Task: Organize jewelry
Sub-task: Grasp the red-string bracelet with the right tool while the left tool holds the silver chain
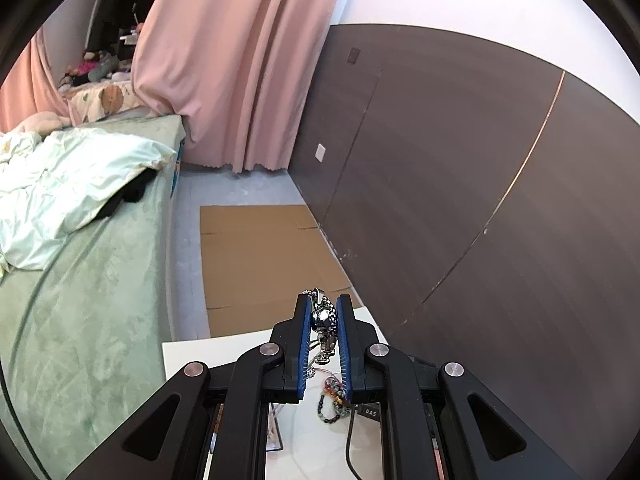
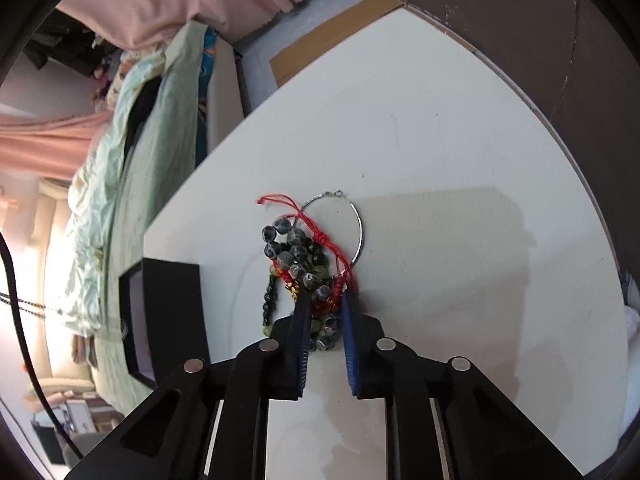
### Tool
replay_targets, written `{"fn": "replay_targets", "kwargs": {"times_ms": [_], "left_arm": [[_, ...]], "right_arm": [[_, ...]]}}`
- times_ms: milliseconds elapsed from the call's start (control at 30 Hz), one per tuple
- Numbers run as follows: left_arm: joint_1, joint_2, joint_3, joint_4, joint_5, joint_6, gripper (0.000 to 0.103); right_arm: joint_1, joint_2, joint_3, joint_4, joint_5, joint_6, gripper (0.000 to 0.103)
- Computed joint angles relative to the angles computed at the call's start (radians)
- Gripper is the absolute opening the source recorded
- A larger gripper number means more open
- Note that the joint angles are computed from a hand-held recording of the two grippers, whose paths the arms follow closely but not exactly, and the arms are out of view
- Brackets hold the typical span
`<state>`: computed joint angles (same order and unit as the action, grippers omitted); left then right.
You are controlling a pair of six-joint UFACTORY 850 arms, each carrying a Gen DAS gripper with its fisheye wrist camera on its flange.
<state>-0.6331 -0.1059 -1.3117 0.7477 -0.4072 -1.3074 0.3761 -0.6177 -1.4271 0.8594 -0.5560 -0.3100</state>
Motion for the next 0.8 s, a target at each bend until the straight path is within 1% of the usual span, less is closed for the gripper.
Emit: {"fn": "replay_targets", "kwargs": {"times_ms": [233,467,800], "left_arm": [[0.002,0.030,0.032,0.044,-0.009,-0.044,0.013],[0.027,0.037,0.075,0.011,0.011,-0.053,0.013],[0.084,-0.006,0.135,-0.214,0.089,0.100,0.013]], "right_arm": [[-0.007,0.057,0.043,0.131,0.036,-0.136,0.009],[-0.005,0.115,0.053,0.195,0.038,-0.225,0.009],[0.013,0.164,0.058,0.276,0.018,-0.316,0.009]]}}
